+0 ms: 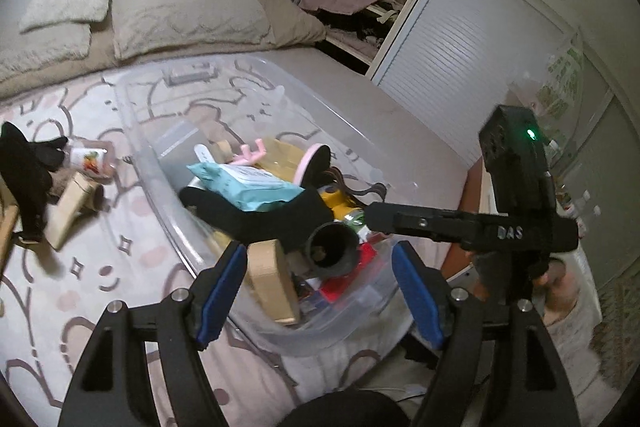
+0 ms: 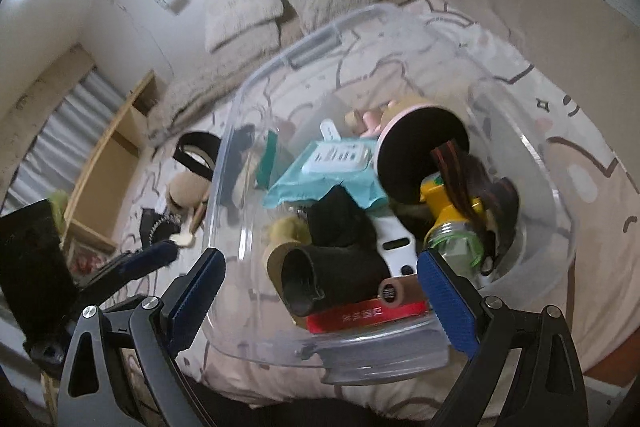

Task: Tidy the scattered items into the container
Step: 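Open the left tool to drop the black roller into the box, then withdraw both tools up and away from the clear box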

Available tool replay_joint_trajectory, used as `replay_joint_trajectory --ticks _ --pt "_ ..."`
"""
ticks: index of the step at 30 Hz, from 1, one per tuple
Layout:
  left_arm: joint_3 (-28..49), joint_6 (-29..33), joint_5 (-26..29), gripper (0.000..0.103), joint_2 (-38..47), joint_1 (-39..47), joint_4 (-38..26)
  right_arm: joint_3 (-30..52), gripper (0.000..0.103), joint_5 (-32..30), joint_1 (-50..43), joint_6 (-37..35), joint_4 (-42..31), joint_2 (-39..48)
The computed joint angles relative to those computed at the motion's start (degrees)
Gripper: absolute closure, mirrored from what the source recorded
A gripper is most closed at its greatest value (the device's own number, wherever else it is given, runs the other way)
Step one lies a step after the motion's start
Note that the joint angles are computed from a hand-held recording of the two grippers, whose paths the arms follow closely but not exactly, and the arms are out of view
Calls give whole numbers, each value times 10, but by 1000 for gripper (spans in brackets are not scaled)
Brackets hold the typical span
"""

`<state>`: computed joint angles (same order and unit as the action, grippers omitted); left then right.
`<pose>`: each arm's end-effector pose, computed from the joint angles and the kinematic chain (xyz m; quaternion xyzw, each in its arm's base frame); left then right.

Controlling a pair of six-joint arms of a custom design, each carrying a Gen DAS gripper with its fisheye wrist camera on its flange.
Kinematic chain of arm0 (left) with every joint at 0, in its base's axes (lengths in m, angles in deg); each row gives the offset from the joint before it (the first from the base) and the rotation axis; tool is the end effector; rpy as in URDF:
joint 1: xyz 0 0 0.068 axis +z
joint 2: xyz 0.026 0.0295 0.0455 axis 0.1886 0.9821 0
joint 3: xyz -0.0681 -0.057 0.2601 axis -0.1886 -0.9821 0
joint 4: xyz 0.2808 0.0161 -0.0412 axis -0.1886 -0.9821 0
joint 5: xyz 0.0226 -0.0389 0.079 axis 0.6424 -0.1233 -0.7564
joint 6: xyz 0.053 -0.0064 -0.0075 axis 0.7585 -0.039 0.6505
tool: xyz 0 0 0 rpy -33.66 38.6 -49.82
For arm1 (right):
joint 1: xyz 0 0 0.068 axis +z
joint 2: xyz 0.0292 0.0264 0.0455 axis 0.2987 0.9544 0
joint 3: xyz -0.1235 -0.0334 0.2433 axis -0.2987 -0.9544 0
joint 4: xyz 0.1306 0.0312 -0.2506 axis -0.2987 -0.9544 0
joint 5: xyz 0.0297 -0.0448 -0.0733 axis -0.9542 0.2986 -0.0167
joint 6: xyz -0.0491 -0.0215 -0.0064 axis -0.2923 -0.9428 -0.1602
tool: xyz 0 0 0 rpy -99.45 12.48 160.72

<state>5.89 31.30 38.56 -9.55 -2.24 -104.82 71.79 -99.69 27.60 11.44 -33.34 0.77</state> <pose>0.2529 -0.0787 0.3156 0.2141 0.8775 -0.2946 0.3121 0.2509 0.0570 0.3016 0.0505 0.9311 0.2422 0.2681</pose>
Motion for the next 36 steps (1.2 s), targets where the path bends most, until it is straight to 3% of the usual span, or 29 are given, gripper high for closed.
replay_joint_trajectory --ticks 5,7,9,17,21,23,36 --pt "-22 30 24 22 -27 47 -3 44 6 76 34 26 -32 48" --pt "-28 43 37 22 -33 70 -5 56 6 68 41 31 -38 64" --pt "-32 55 49 22 -36 91 -9 64 0 64 53 43 -39 75" --pt "-41 77 89 22 -38 138 -21 90 0 108 88 45 -65 100" --pt "-49 85 90 22 -47 138 -27 112 0 299 150 -5 -99 110" --pt "-53 91 90 22 -53 141 -31 115 0 364 167 -32 -110 112" --pt "-58 101 104 22 -57 162 -37 112 0 309 104 -50 -140 88"
